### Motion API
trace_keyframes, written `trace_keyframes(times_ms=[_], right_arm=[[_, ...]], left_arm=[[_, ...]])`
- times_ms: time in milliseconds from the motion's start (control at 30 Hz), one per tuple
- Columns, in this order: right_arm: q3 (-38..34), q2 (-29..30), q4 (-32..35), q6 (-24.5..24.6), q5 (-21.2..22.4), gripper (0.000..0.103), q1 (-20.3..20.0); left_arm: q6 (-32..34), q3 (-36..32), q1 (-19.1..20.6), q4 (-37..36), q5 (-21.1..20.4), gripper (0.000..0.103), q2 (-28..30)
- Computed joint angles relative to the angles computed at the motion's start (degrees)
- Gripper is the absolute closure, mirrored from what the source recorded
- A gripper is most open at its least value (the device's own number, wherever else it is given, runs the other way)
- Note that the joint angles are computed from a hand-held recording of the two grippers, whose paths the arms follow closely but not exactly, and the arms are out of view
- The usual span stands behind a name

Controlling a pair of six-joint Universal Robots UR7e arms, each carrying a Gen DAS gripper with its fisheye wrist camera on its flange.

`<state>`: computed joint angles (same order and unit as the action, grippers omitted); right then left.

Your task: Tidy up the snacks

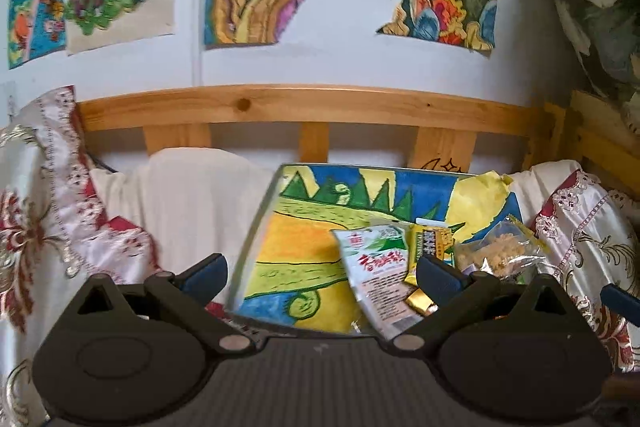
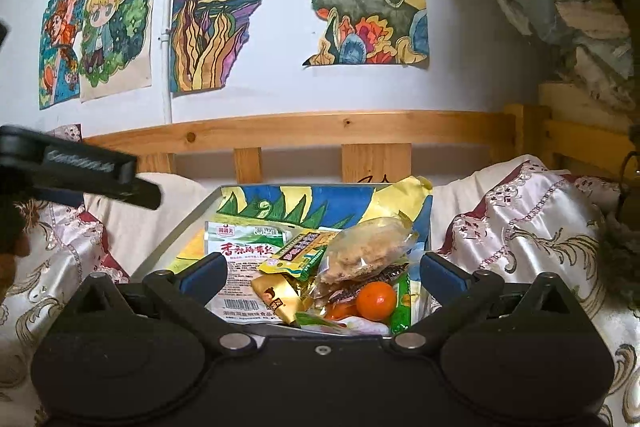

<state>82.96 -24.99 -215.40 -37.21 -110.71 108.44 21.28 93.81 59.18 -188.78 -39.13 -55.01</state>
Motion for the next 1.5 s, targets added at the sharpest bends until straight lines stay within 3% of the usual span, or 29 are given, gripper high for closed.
trace_keyframes(times_ms=[500, 700, 900, 1133, 1500], right_arm=[[4.8, -1.2, -7.0, 0.0, 0.3, 0.001, 1.0], [7.4, -1.9, -9.5, 0.1, -0.6, 0.001, 1.7], [10.0, -2.3, -12.3, 0.4, -1.4, 0.001, 2.5], [12.3, -2.3, -14.7, 0.0, -4.0, 0.001, 4.2], [16.4, -2.8, -16.5, 3.0, -7.6, 0.001, 6.4]], left_arm=[[2.4, 9.6, -1.7, -11.7, 1.9, 0.001, -4.2], [0.5, 14.3, -1.8, -13.6, 2.1, 0.001, -6.8], [-2.2, 18.8, -1.5, -13.5, 1.7, 0.001, -10.0], [-6.5, 24.6, -0.7, -7.9, -2.3, 0.001, -15.8], [-9.4, 30.4, -1.4, -4.6, -2.2, 0.000, -20.7]])
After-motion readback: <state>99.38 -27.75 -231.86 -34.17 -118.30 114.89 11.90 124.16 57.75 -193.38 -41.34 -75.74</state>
